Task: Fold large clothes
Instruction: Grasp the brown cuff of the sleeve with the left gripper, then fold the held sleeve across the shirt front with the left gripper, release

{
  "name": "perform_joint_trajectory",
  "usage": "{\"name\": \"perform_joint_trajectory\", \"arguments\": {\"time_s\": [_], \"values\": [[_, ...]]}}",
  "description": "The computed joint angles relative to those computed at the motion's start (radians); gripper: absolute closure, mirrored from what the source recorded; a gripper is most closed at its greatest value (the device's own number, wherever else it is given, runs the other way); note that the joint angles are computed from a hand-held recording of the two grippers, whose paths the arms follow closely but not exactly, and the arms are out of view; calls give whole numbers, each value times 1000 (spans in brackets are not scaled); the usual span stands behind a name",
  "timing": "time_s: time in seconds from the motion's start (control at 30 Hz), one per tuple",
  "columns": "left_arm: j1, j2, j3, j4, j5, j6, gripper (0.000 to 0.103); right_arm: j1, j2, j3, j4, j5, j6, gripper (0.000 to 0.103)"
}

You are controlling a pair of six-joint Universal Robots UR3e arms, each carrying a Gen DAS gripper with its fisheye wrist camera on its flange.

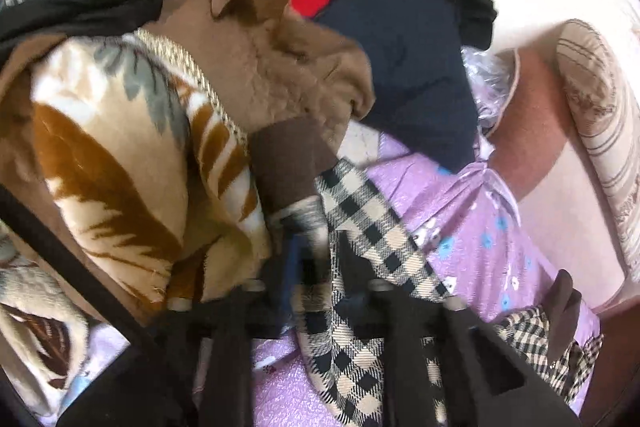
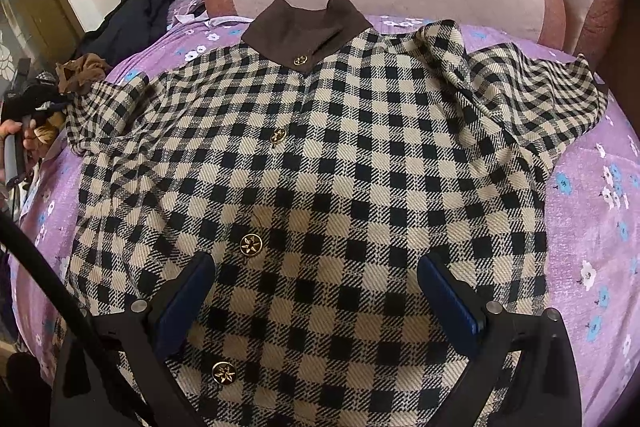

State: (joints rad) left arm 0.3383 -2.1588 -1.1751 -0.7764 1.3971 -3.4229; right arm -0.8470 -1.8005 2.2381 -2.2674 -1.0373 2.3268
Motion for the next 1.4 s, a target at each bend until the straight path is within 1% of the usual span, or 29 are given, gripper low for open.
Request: {"name": "perform_joint_trajectory", "arguments": {"time_s": [0.03, 0.07, 0.2, 0.23, 0.27, 0.33, 0.4, 0.5, 0.6, 0.77, 0.87, 1.03, 1.17, 1.33, 1.4], "values": [[-4, -12, 5, 6, 7, -3, 61, 4, 6, -3, -1, -3, 3, 0], [-10, -25, 12, 9, 19, -5, 58, 9, 12, -3, -7, -8, 7, 0], [-20, -69, 41, 3, 36, -41, 59, 24, 32, -2, -33, -23, 22, 0], [-18, -68, 35, 7, 32, -47, 60, 26, 36, -3, -35, -24, 25, 0], [-14, -63, 28, 9, 27, -49, 75, 26, 37, -4, -34, -23, 27, 0], [-9, -42, 14, 2, 21, -34, 99, 25, 35, -3, -31, -21, 25, 0], [-11, 6, -40, 32, 19, -21, 100, 21, 27, 0, -33, -18, 24, 0], [-12, 99, -125, 68, -39, -3, 100, 16, 20, 1, -30, -20, 27, 0], [-37, 179, -160, 63, -78, 27, 100, 4, 12, -3, -14, -15, 28, 0], [-119, 246, -129, 14, -137, 35, 100, -29, -21, -6, 28, 2, 10, 0], [-209, 251, -78, -14, -168, 29, 100, -46, -29, -12, 53, 8, 8, 0], [-379, 173, 54, -39, -167, 6, 100, -90, -41, -35, 107, 29, -1, 0], [-513, 72, 170, -49, -184, -35, 100, -137, -28, -65, 132, 37, 9, 0], [-655, -104, 306, -10, -223, -135, 100, -203, 6, -117, 165, 48, 28, 0], [-710, -177, 362, -7, -225, -163, 100, -226, 24, -142, 182, 51, 35, 0]]}}
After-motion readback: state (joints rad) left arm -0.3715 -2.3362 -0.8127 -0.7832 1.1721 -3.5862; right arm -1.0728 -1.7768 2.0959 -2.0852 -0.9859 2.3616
